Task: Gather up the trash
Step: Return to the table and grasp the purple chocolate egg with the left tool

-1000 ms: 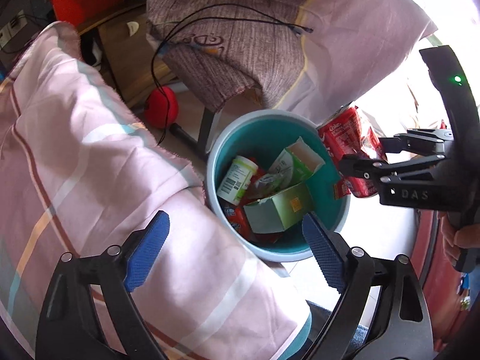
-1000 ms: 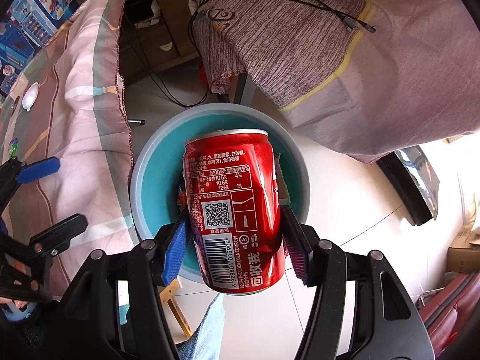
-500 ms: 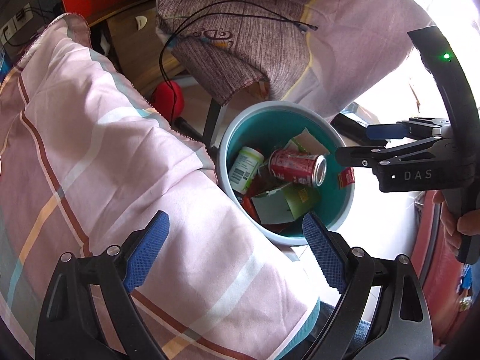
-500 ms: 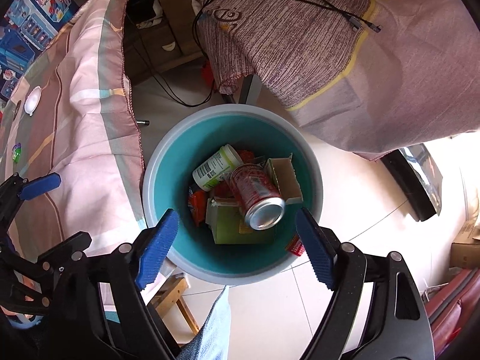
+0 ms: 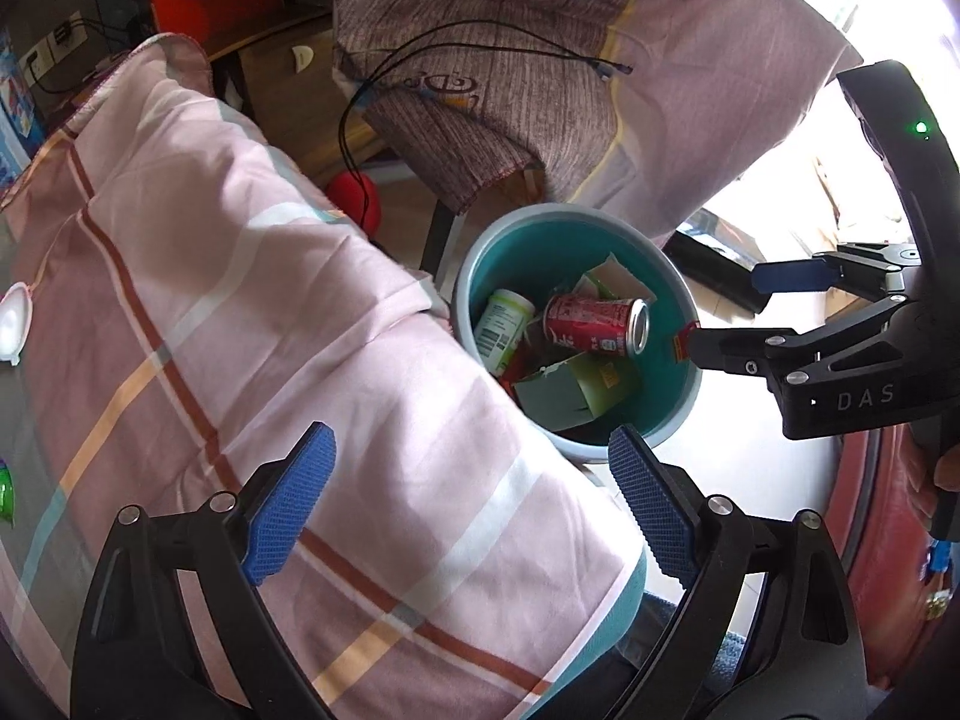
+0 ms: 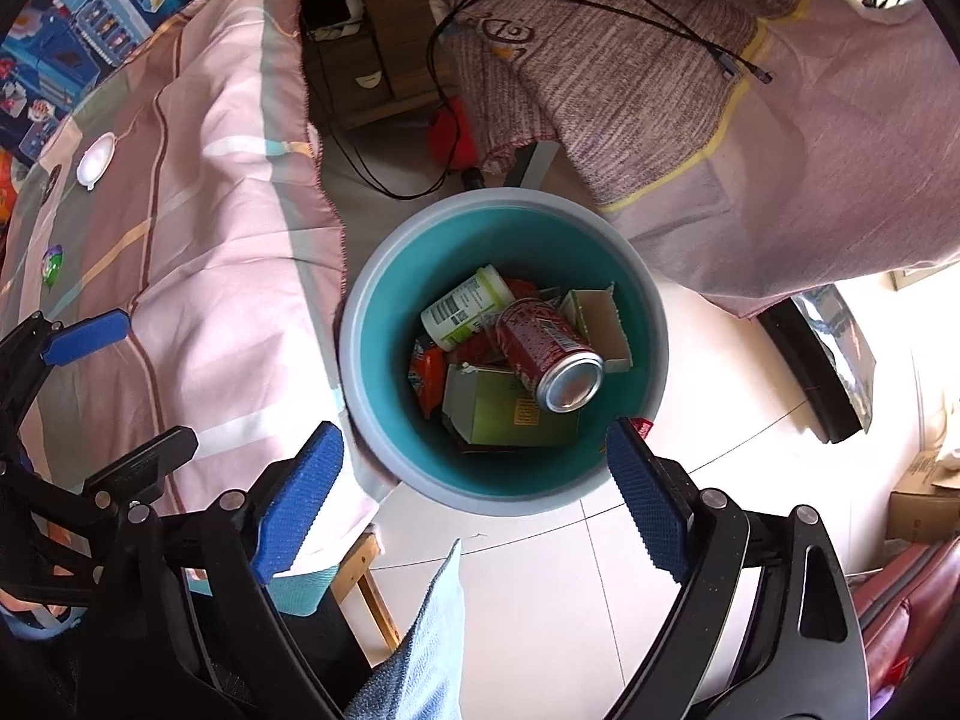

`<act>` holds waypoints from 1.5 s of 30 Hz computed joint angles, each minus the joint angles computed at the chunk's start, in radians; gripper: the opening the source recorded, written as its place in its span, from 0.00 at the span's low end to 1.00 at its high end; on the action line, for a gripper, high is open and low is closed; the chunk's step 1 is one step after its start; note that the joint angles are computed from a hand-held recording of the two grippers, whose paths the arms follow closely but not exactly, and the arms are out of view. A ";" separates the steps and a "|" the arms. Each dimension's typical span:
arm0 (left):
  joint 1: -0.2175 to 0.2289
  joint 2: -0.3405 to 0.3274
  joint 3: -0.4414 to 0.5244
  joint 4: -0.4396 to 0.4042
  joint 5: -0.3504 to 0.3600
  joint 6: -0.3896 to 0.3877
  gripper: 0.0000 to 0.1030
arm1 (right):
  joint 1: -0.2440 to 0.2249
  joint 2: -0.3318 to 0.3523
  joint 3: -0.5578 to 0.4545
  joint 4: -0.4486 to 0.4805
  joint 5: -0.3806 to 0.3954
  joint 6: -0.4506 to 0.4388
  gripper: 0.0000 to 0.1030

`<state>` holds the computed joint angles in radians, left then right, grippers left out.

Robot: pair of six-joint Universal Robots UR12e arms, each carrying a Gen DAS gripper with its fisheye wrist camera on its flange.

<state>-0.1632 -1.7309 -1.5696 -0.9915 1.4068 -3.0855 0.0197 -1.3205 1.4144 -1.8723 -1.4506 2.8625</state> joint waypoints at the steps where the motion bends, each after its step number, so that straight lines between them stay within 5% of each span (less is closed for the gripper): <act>1: 0.003 0.008 -0.009 0.007 0.003 -0.003 0.91 | 0.004 -0.002 0.000 0.002 0.000 0.003 0.85; 12: 0.075 0.079 -0.088 0.037 0.001 -0.045 0.94 | 0.080 0.014 -0.036 0.031 -0.015 -0.005 0.85; 23: 0.195 0.157 -0.187 0.073 -0.024 -0.104 0.96 | 0.164 0.057 -0.101 0.041 0.029 -0.010 0.86; 31: 0.301 0.209 -0.260 0.109 0.080 -0.148 0.96 | 0.237 0.101 -0.148 0.025 0.012 -0.070 0.86; 39: 0.412 0.192 -0.274 0.171 0.123 -0.278 0.96 | 0.298 0.186 -0.245 0.059 -0.006 -0.062 0.86; 45: 0.427 0.139 -0.241 0.198 0.158 -0.347 0.85 | 0.327 0.258 -0.327 0.076 0.011 -0.022 0.86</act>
<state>0.2638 -1.5920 -1.8109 -0.7934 1.5651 -3.4325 0.3465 -1.0625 1.0875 -1.7965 -1.4396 2.8409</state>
